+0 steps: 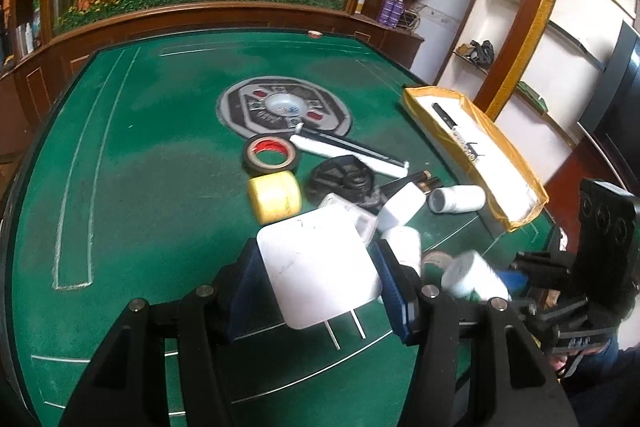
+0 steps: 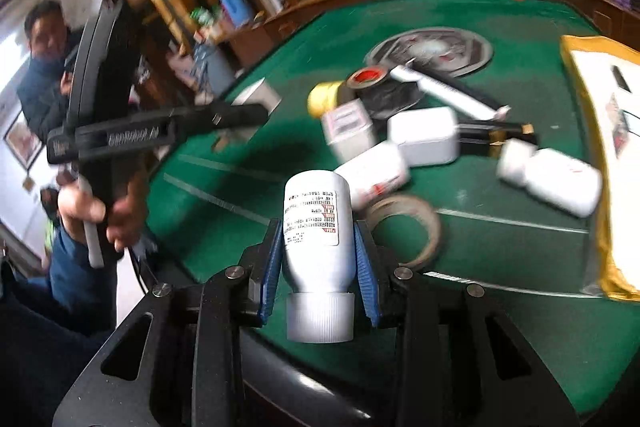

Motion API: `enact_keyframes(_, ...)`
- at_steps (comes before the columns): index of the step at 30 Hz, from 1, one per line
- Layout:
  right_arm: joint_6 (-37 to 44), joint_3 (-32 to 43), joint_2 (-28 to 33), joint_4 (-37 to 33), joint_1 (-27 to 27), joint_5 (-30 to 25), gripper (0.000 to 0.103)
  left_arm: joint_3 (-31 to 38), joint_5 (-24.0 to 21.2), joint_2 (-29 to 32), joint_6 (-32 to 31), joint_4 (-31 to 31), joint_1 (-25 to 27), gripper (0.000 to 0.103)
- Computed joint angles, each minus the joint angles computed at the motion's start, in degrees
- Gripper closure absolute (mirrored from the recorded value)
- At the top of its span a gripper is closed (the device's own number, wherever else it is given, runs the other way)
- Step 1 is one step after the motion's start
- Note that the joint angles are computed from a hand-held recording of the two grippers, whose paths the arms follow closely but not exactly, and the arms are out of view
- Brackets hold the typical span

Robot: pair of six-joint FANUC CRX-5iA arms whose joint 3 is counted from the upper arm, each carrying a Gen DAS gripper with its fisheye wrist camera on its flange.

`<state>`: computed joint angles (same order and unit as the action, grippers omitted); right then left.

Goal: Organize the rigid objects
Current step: 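Lower the plug and bottle into the yellow-lined tray and open both tools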

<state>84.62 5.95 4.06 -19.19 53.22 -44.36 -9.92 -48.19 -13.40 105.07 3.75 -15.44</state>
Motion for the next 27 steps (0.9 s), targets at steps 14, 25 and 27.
enact_keyframes(14,-16.5,-9.4,-8.3,10.3,-8.7,9.4,0.069,18.5,-0.2,17.1,-9.3,7.6,-7.7,0.046)
enact_keyframes(25,-23.4,-2.1,-2.4,20.3,-15.6,5.3,0.069,46.5,-9.9,39.5,-9.4,7.2,-9.9,0.046)
enact_keyframes(27,-22.1,3.0,1.7,20.3,-17.1,2.0,0.069,52.6,-12.6,43.8,-8.2,6.3,-9.9,0.046)
